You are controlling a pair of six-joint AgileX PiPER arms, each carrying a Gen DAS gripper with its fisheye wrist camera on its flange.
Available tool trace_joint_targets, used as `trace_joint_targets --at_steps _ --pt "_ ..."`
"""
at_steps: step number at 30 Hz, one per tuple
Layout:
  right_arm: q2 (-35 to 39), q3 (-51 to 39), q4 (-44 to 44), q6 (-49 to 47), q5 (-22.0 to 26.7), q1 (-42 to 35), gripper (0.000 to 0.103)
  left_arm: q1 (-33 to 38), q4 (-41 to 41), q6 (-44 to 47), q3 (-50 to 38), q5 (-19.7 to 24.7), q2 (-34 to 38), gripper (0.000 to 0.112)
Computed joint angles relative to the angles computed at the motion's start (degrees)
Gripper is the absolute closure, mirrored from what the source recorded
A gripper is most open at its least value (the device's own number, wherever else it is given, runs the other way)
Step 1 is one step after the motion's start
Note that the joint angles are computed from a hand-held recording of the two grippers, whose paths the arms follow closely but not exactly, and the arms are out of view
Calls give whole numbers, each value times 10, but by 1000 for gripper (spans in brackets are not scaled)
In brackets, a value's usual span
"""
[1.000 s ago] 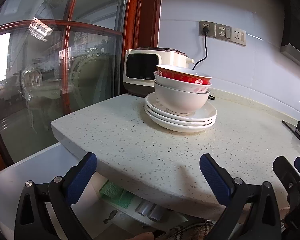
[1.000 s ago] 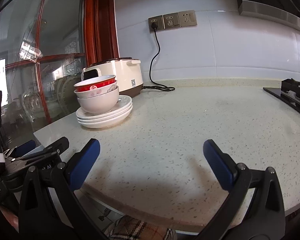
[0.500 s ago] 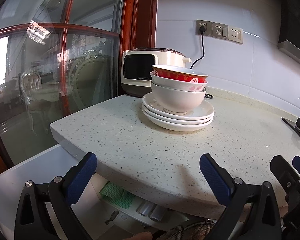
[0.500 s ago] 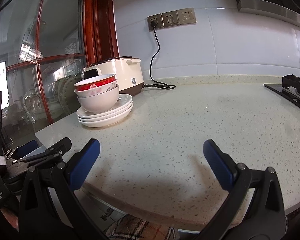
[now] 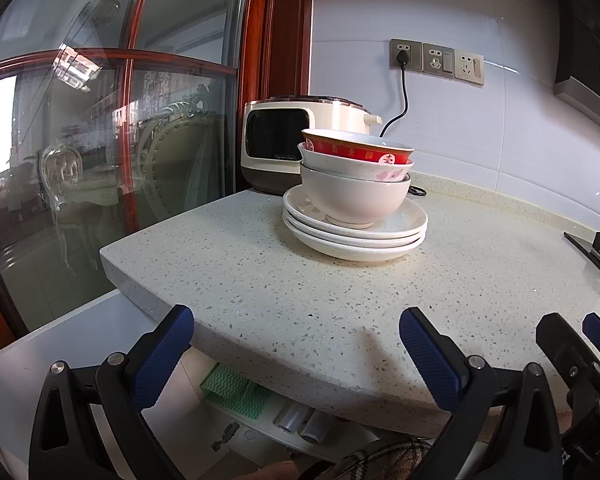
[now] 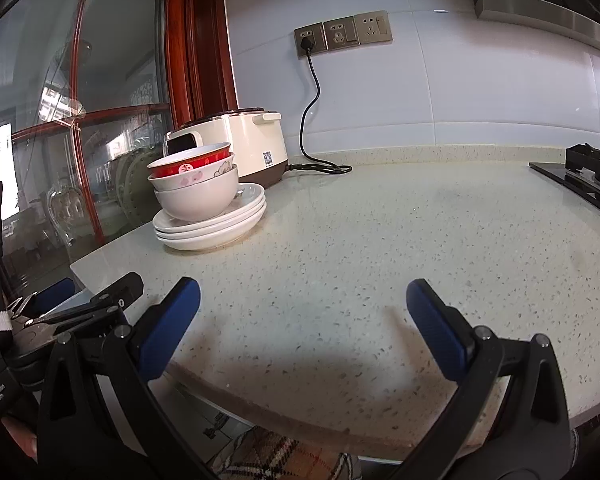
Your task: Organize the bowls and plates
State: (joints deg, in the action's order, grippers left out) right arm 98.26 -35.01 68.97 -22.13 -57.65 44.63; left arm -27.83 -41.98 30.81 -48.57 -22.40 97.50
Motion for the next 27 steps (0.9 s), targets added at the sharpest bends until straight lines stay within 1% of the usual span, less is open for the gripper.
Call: trace_joint_targets --at_steps 9,16,19,27 --pt "1 4 -5 11 3 -3 0 -5 -10 5 3 -6 -1 9" --pt "3 6 -9 17 3 -4 0 -9 3 -9 11 -19 -1 9" --pt "5 6 -9 20 5 -3 0 -7 9 -12 11 -18 -1 9" --pt "5 8 -7 23 5 -2 0 -13 -11 3 10 -21 -1 9"
